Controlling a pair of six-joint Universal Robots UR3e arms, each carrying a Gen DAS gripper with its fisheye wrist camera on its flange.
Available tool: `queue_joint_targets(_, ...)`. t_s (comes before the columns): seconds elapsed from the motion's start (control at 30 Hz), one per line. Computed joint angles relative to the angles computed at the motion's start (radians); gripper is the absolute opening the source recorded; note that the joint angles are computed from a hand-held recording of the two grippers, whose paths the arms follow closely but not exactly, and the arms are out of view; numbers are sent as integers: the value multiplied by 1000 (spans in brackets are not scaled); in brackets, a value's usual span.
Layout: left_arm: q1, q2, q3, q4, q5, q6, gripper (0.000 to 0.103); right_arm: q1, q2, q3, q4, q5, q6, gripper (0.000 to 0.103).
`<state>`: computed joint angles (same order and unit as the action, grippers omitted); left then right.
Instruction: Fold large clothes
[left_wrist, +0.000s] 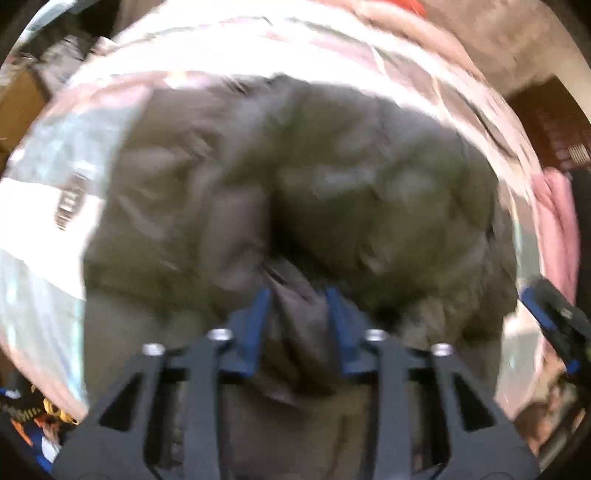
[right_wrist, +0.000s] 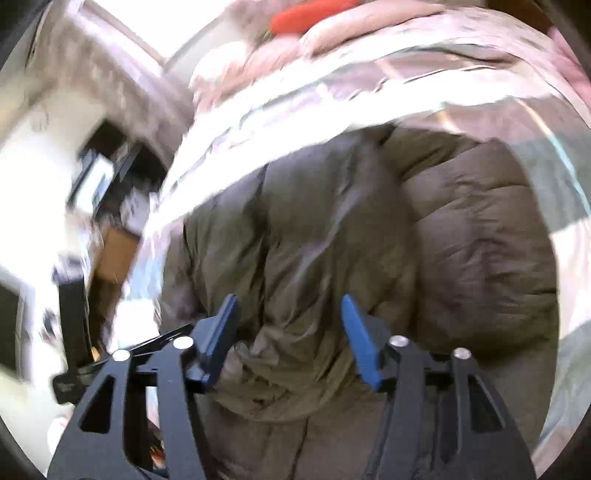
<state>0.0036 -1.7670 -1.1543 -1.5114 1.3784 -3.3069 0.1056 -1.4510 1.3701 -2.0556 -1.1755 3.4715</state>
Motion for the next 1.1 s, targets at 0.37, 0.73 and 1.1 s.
queue_joint_targets(0.37, -84, -225, 36, 23, 130, 6, 24, 81, 265, -116, 134, -201, 9, 51)
queue_joint_targets(0.73, -83, -21, -71, 22, 89, 28, 40, 46, 266, -450, 132, -224, -59, 76)
queue_joint_targets(1.1, -206, -188, -24, 102, 231, 59, 43, 119, 664, -802, 291, -292, -43, 78)
